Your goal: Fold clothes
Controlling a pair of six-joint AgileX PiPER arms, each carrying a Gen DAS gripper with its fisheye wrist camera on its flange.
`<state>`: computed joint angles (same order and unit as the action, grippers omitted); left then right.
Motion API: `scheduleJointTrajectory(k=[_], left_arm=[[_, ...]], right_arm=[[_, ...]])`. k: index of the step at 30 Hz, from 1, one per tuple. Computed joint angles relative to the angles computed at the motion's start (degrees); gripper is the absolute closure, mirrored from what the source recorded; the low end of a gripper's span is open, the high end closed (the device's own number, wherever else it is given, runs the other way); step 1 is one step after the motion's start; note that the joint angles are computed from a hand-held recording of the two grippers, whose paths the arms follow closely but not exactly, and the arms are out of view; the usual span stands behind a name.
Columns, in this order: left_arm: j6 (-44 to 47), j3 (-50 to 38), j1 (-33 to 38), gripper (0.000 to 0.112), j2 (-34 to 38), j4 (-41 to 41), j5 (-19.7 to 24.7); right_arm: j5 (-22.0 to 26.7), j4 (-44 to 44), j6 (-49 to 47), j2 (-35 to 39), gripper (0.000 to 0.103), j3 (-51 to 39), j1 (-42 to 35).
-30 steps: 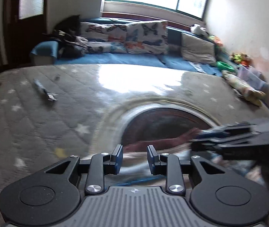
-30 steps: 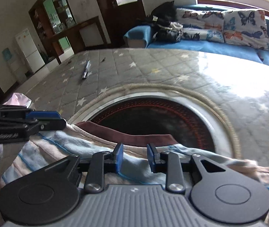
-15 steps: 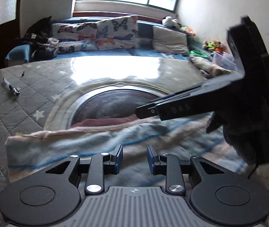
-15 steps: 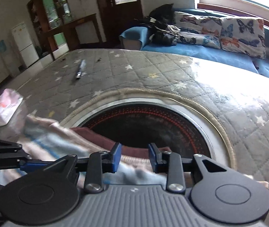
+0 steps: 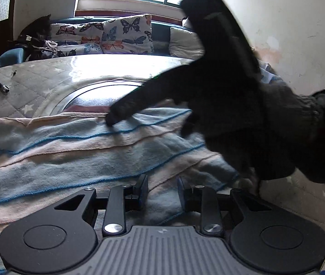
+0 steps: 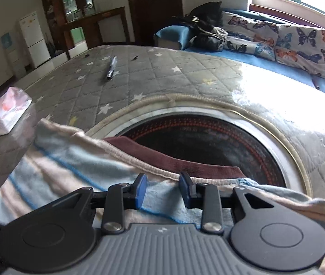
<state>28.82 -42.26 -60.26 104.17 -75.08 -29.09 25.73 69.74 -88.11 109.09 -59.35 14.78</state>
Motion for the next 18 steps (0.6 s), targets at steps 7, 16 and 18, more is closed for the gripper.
scheduleJointTrajectory(k=[7, 16, 18], left_arm=[[-5.1, 1.0, -1.5, 0.080, 0.4, 3.0, -1.9], [-1.1, -1.0, -0.3, 0.080, -0.7, -0.3, -0.8], [1.1, -3.3, 0.5, 0.080, -0.4, -1.1, 0.0]], right_arm=[[-0.8, -1.1, 3.6, 1.7, 0.071, -2.8, 1.1], [6.5, 0.1, -2.2, -5.2, 0.069, 3.5, -11.9], [7.0, -0.9, -3.2, -6.3, 0.069, 4.3, -15.7]])
